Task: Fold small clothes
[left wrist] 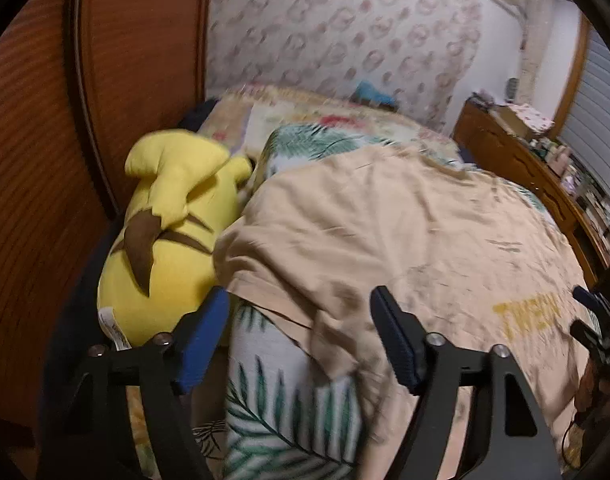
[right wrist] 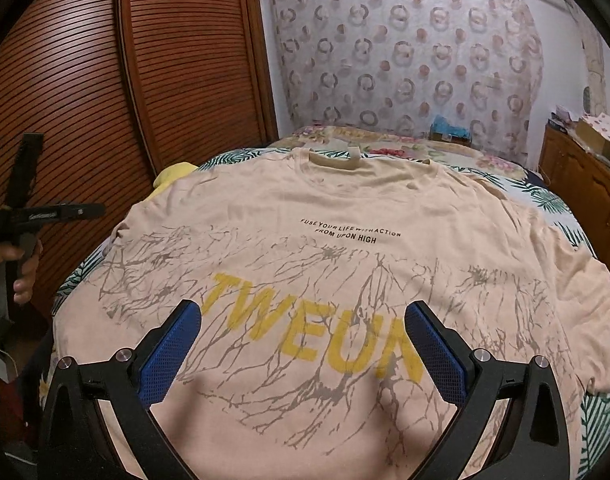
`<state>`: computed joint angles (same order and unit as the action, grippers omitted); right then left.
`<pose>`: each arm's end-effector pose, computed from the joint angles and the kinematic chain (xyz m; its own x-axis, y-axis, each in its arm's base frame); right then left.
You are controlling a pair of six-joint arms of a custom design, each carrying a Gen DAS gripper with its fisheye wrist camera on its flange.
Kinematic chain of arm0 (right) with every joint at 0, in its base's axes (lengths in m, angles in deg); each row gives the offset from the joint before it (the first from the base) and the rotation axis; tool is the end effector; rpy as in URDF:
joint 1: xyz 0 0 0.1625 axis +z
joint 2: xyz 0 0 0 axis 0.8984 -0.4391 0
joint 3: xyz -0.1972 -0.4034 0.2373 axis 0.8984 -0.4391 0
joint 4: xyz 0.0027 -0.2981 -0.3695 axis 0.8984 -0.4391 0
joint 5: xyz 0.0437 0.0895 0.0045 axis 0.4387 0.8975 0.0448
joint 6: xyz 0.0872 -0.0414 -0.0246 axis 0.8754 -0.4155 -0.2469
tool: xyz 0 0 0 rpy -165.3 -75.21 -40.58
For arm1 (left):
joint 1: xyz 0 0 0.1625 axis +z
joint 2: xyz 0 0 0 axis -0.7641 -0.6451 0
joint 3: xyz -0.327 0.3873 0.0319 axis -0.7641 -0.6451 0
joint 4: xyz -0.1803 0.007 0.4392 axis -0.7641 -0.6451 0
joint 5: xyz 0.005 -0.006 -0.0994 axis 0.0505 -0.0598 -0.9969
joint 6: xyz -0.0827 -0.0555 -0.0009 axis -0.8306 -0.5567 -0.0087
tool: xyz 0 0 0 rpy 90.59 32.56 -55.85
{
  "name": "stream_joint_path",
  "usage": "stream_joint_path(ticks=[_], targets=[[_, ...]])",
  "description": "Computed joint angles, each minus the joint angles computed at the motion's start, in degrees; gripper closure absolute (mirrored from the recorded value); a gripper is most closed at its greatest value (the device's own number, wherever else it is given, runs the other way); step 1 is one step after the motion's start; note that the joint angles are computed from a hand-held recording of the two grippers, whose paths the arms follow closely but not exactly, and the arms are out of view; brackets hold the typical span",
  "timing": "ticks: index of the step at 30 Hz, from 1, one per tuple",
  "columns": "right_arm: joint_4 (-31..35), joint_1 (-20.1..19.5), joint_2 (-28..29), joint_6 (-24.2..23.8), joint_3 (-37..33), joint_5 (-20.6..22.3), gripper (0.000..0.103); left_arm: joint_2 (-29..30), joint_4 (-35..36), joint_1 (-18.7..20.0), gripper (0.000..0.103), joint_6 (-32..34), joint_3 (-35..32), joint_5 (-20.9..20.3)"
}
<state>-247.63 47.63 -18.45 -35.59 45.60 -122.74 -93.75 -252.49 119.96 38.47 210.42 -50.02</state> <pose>0.2992 -0.4798 0.0659 -0.6228 -0.5534 0.5530 -0.7783 0.5102 -0.3659 0.0595 -0.4396 0.3746 -0.8049 -0.1968 -0.5598 0.2756 0.7114 -0.6465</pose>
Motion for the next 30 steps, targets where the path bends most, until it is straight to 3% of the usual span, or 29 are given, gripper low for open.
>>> stream_joint_path(ticks=[5,12,15,17,19,23,30], targets=[[-0.5,0.5,2.2,-0.4,-1.1,-0.9,0.001,2.0,4.9,4.4,0.042,-3.8,-3.4,-3.1],[1.5,0.7,3.4,-0.2,-2.6,-1.9,0.001,4.1,10.5,7.1,0.053,-5.0,-6.7,-5.0],[2.6,0.5,3.3,0.4,-2.8,-1.8,0.001,3.4,10.5,7.7,0.071,-4.2,-6.9,-7.1],[3.2,0.4,3.3,0.6,-2.9,-1.7,0.002,3.5,9.5,5.8,0.094,-3.4,-6.0,-2.1],[3.5,0.4,3.4,0.5,-3.0,-1.8,0.002,3.2,8.4,4.4,0.096,-1.9,-5.3,0.6],[3.3,0.3,3.5,0.3,-3.1,-1.8,0.002,2.1,6.8,1.9,0.097,0.9,-4.5,1.8],[3.6,0.0,3.6,0.6,-3.3,-1.9,0.002,2.2,7.2,-4.5,0.097,3.2,-5.6,1.0]])
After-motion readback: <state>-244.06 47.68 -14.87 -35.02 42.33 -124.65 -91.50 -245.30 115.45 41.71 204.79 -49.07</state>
